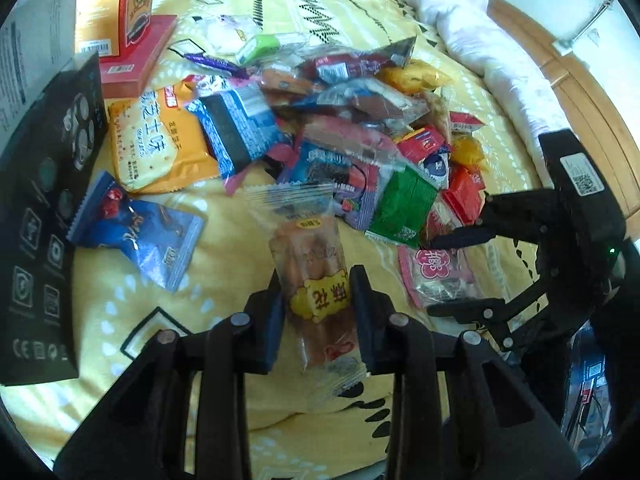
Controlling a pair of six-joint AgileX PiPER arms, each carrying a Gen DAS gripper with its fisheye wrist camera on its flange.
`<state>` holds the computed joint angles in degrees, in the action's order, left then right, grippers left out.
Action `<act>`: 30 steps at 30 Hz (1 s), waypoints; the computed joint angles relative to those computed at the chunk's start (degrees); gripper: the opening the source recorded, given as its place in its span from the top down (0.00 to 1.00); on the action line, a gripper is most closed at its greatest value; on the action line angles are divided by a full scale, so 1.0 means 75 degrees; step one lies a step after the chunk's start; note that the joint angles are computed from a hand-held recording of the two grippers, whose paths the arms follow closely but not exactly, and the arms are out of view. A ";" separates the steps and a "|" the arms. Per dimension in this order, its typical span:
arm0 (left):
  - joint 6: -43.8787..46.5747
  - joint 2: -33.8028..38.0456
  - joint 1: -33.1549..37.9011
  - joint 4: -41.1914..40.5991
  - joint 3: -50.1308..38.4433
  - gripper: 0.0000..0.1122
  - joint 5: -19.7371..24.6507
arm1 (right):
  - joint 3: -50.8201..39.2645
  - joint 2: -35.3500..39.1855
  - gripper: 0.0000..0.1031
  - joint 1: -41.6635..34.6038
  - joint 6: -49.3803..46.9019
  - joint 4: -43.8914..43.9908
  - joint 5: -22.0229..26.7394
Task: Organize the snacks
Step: 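Carry both snacks to the clear basin and open both grippers to drop them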
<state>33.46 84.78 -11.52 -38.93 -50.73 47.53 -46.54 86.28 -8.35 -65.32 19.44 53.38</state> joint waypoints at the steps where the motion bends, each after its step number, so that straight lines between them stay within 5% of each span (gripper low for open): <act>1: 0.0012 -0.0050 0.0038 -0.0024 -0.0021 0.72 0.0059 | 0.0129 -0.0159 0.45 -0.0065 0.0043 0.0008 -0.0103; 6: -0.0050 -0.0374 0.0129 -0.0109 -0.0009 0.73 0.0124 | 0.0869 -0.1063 0.50 -0.0432 0.0160 0.0244 -0.0280; 15: -0.0114 -0.1470 0.1271 0.0191 -0.0849 0.73 0.0593 | 0.0388 -0.3141 0.53 -0.1404 0.0936 0.1904 0.0547; 22: 0.0363 -0.1478 0.3887 -0.0147 -0.2096 0.73 0.1566 | -0.1370 -0.2931 0.53 0.1251 0.4445 0.2420 -0.1022; 30: 0.0922 -0.0238 0.7195 -0.0761 -0.3728 0.73 0.2297 | -0.4982 -0.0195 0.53 0.5378 0.7675 0.0555 -0.2264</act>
